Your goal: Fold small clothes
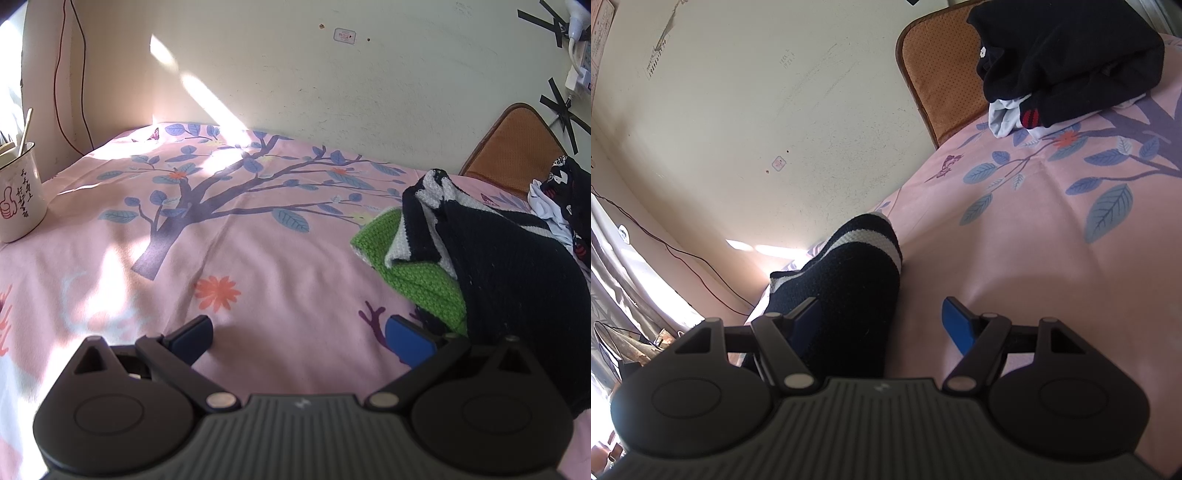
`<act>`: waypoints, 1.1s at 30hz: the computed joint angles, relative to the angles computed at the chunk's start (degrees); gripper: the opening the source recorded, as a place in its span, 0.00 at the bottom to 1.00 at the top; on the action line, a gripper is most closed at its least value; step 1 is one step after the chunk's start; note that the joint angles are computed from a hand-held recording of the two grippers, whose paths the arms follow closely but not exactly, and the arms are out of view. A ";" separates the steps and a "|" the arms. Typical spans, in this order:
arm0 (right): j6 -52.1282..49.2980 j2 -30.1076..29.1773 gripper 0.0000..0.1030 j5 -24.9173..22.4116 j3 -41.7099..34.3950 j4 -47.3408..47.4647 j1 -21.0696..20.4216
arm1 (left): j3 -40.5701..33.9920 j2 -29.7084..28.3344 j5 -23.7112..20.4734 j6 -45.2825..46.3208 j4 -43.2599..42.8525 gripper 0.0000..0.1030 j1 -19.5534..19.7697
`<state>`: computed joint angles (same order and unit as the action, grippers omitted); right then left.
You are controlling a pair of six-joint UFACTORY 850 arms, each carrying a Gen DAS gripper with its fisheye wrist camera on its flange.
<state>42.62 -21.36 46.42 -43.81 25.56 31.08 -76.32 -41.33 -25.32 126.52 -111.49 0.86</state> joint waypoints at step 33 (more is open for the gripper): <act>0.13 -0.61 0.83 -5.26 -2.84 -12.04 -2.17 | -15.90 -8.36 -27.16 -39.85 38.73 1.00 1.60</act>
